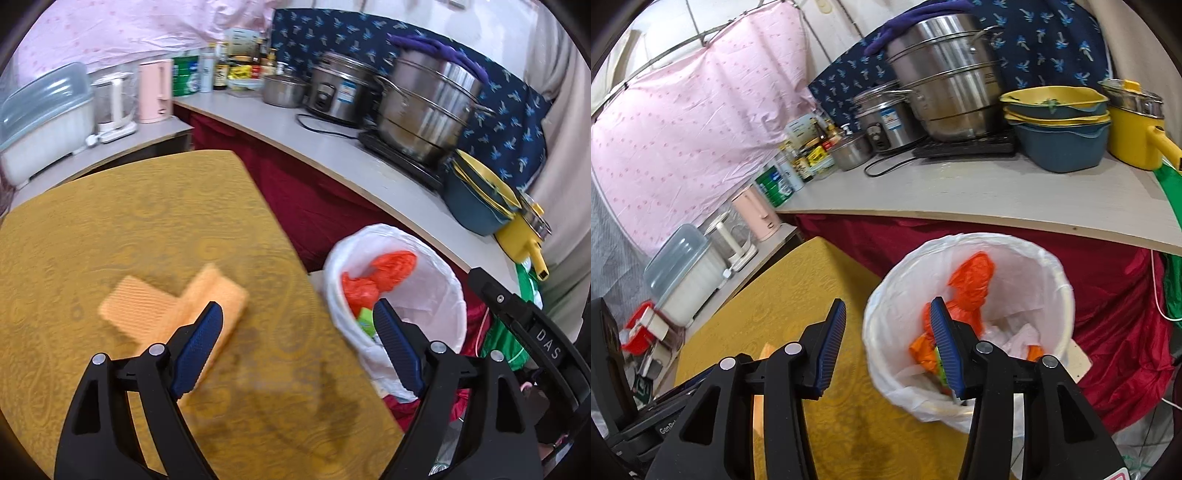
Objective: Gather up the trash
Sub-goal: 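Move both open tools back to the two orange foam nets on the table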
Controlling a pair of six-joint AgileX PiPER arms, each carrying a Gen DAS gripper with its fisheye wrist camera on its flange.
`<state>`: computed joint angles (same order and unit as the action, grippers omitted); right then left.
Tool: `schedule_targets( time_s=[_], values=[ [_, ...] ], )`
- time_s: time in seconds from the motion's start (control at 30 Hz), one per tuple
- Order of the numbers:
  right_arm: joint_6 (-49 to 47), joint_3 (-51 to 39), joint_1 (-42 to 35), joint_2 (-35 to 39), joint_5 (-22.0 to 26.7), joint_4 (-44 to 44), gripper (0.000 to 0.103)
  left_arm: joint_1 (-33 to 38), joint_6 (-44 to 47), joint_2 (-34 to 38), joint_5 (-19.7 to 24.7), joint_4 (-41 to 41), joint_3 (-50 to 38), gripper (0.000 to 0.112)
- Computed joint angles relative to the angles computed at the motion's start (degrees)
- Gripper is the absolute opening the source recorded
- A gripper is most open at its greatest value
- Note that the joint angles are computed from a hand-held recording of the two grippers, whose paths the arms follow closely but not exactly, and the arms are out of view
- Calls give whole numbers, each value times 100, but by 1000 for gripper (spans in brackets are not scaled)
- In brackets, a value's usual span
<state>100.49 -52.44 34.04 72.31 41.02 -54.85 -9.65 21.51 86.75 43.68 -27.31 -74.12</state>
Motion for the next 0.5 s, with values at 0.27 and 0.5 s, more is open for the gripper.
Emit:
schedule_targets(
  time_s=[0.27,0.5],
  values=[
    [-35,-662,634,664,179,12,50,842,489,-242,113,-304,233,83],
    [-180,-1163,923,1164,229,117,50,1447,952,-193,182,-524,449,84]
  ],
)
